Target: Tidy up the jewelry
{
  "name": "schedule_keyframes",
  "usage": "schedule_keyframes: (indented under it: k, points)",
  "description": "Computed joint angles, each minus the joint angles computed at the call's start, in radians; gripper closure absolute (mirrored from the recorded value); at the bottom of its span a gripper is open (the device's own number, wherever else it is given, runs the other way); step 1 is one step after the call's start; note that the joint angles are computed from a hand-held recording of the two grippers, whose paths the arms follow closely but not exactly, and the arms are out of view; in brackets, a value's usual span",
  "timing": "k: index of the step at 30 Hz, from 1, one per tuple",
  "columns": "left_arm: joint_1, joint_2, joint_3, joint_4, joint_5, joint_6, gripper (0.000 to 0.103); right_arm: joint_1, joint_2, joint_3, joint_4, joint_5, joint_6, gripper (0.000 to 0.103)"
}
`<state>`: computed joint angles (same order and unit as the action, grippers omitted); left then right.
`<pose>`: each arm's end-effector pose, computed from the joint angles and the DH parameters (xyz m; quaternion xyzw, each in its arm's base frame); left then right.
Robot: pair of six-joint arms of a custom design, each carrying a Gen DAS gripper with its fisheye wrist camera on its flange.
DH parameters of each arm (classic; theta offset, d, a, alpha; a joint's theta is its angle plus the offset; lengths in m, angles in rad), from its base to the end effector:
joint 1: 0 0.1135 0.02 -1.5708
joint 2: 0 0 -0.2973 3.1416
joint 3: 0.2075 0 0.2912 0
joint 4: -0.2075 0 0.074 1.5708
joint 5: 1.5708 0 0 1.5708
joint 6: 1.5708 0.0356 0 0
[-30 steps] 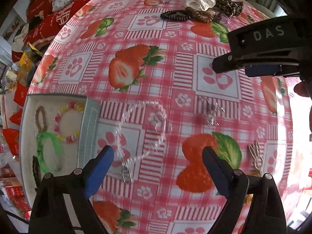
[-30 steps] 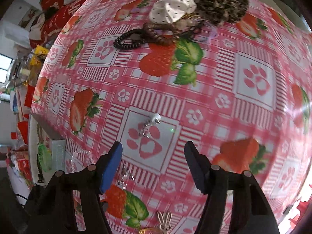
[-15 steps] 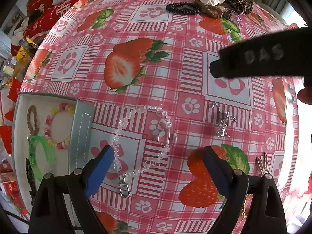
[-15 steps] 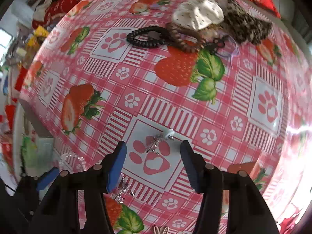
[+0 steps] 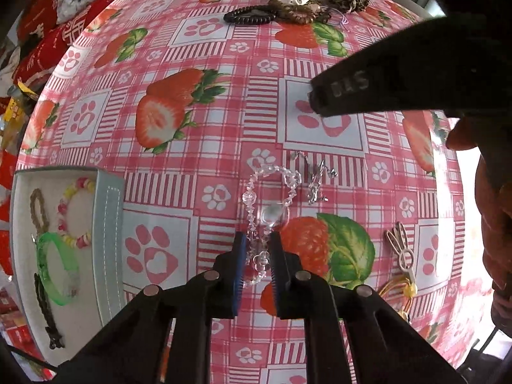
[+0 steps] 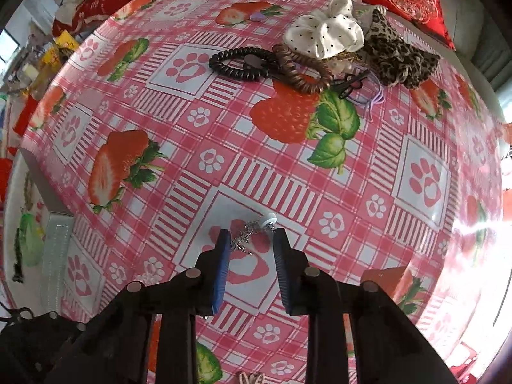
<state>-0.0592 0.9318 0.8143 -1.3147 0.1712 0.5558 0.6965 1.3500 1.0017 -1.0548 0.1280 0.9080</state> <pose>0.1472 -0.0148 0.2703 0.3065 0.9455 -0.0657 0.0878 0.2035 0.1642 0.2549 0.1103 0.9883 0.0158 0.1039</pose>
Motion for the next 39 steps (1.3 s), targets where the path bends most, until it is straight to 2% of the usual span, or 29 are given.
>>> schedule_keyframes:
  k: [3,5,11,16,20,23,29,32,33,34,35,36,39]
  points:
    - [0.07,0.012,0.016,-0.029,0.029,0.052,0.088,0.007,-0.05,-0.029,0.003,-0.006,0.036,0.074]
    - [0.117,0.026,0.036,-0.057,0.056,0.092,0.099,0.01,-0.077,-0.039,-0.002,-0.012,0.059,0.074]
    - [0.286,0.082,0.119,-0.139,0.123,0.262,0.099,0.024,-0.19,-0.071,-0.046,-0.032,0.136,0.074]
    - [0.336,0.077,0.169,-0.2,0.136,0.336,0.099,0.099,-0.234,-0.064,-0.095,-0.025,0.239,0.074]
    - [0.324,0.019,0.168,-0.209,0.122,0.358,0.099,0.132,-0.247,-0.06,-0.107,-0.035,0.299,0.074]
    - [0.232,-0.013,0.161,-0.211,0.109,0.294,0.099,0.16,-0.263,-0.064,-0.121,-0.031,0.345,0.074]
    - [0.22,-0.043,0.137,-0.224,0.12,0.341,0.098,0.199,-0.306,-0.084,-0.144,-0.022,0.42,0.074]
    - [0.205,-0.041,0.128,-0.228,0.11,0.33,0.098,0.2,-0.333,-0.092,-0.165,-0.015,0.437,0.074]
    - [0.199,-0.033,0.126,-0.235,0.106,0.321,0.091,0.199,-0.343,-0.095,-0.173,-0.012,0.443,0.074]
    - [0.189,-0.029,0.124,-0.237,0.099,0.308,0.034,0.197,-0.352,-0.097,-0.179,-0.011,0.445,0.074]
    - [0.17,-0.032,0.117,-0.226,0.084,0.277,0.003,0.191,-0.355,-0.099,-0.181,-0.01,0.443,0.074]
    - [0.147,-0.052,0.093,-0.198,0.067,0.246,0.0,0.189,-0.365,-0.102,-0.189,-0.008,0.446,0.074]
    - [0.097,-0.083,0.04,-0.162,0.056,0.221,0.0,0.186,-0.39,-0.11,-0.205,-0.002,0.457,0.074]
